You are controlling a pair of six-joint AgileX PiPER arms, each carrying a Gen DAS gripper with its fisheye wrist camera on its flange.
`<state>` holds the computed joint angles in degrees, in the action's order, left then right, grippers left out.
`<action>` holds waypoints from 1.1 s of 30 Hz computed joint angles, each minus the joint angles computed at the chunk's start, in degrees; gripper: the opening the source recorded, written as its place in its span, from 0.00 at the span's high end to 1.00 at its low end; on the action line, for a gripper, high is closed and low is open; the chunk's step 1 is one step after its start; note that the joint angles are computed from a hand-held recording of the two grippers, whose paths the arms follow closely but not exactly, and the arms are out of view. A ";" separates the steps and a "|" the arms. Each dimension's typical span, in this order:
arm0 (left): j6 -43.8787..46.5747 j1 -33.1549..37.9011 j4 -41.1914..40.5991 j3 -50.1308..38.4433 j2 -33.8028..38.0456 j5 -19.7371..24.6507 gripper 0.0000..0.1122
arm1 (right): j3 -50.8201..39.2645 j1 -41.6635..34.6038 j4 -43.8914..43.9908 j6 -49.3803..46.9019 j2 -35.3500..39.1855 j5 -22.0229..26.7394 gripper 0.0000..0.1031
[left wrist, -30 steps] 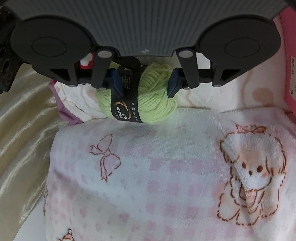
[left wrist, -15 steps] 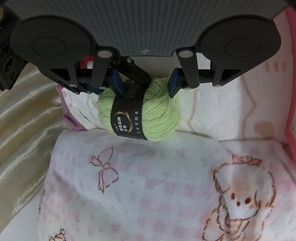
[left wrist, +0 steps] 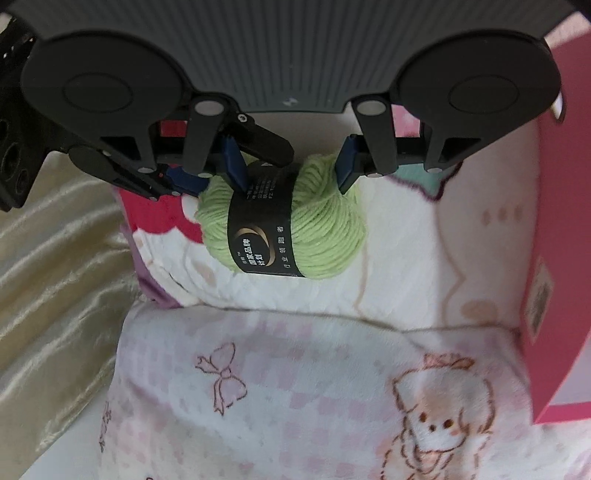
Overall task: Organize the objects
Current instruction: 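Lift the yarn ball with the left tool and carry it to the pink box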
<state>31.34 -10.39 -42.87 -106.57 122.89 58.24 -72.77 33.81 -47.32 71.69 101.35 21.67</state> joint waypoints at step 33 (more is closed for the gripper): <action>6.46 12.60 8.28 18.02 -22.18 10.08 0.56 | -12.84 20.87 8.13 -3.78 2.27 16.75 0.34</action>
<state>37.80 2.21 -34.58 -88.56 100.71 68.32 -85.61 54.68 -39.19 67.91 103.62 38.42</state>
